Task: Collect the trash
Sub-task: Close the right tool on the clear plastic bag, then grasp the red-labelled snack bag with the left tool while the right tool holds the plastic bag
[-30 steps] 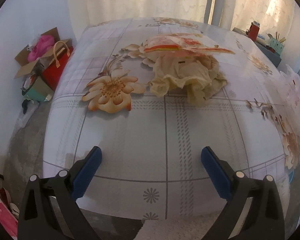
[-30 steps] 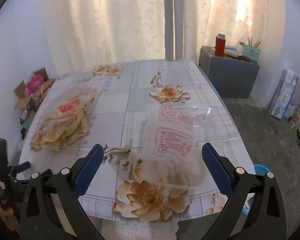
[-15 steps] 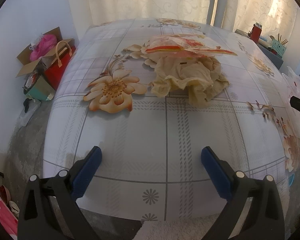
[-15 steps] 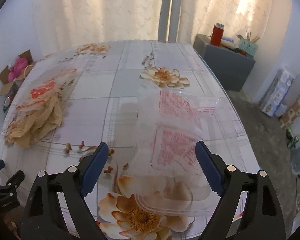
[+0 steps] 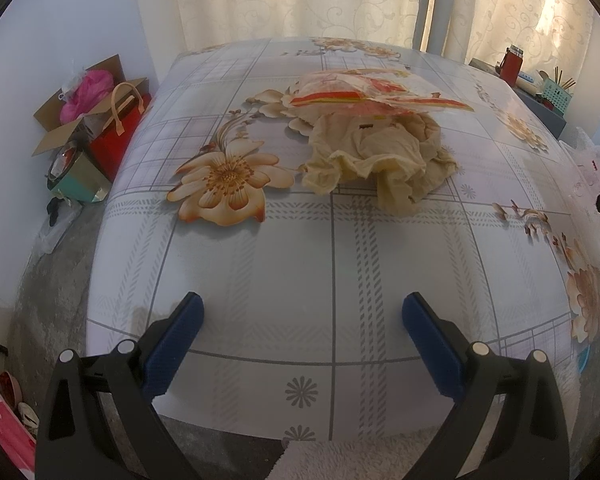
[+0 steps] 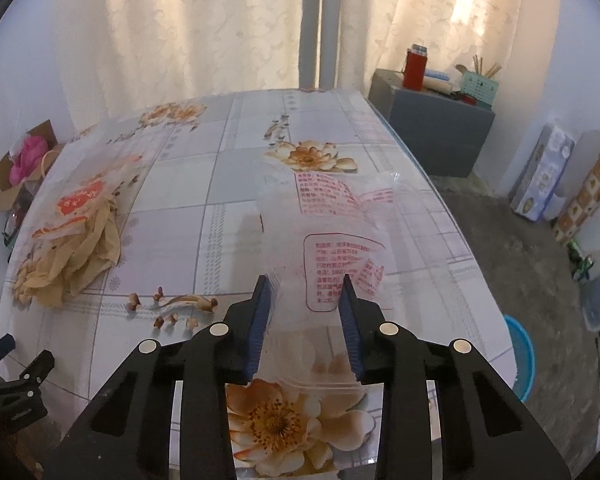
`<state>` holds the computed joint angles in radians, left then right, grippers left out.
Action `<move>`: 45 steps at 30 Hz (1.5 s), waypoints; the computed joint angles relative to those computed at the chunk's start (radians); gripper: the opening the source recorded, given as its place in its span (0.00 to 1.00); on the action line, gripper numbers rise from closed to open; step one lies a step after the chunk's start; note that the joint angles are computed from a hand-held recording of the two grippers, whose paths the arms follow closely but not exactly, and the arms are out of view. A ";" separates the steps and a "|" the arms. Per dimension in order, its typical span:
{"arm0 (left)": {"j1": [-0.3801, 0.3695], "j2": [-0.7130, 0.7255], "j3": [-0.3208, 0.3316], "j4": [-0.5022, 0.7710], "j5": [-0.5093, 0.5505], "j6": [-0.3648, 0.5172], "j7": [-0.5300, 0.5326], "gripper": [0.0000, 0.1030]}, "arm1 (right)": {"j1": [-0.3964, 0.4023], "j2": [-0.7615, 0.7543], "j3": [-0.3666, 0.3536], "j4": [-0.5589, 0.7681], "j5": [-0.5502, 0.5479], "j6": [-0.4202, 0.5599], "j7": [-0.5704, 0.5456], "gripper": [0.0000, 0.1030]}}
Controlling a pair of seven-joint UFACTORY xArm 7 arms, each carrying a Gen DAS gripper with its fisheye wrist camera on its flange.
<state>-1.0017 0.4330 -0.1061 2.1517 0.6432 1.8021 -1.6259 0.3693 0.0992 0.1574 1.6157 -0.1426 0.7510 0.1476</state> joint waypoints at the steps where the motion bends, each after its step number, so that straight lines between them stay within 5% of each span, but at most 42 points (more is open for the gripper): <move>1: -0.001 0.001 0.000 0.002 0.001 0.000 0.000 0.95 | 0.000 -0.005 -0.001 -0.006 -0.004 -0.006 0.003 0.30; 12: -0.007 0.003 0.003 0.002 0.008 0.002 0.006 0.95 | -0.025 -0.087 0.001 -0.068 0.003 -0.103 0.002 0.29; 20: -0.012 0.003 0.003 -0.002 0.017 0.002 0.005 0.95 | -0.044 -0.132 0.002 -0.088 0.105 -0.171 -0.059 0.29; 37: 0.000 -0.075 -0.032 -0.145 0.082 -0.082 -0.014 0.95 | -0.109 -0.098 -0.042 0.003 0.922 0.029 -0.443 0.29; 41: 0.017 -0.176 -0.067 -0.290 0.159 -0.215 -0.077 0.95 | -0.123 -0.085 -0.036 0.021 1.008 0.099 -0.481 0.29; 45: -0.008 -0.199 -0.105 -0.305 0.343 -0.217 -0.054 0.95 | -0.111 -0.102 -0.021 -0.002 0.984 0.111 -0.513 0.29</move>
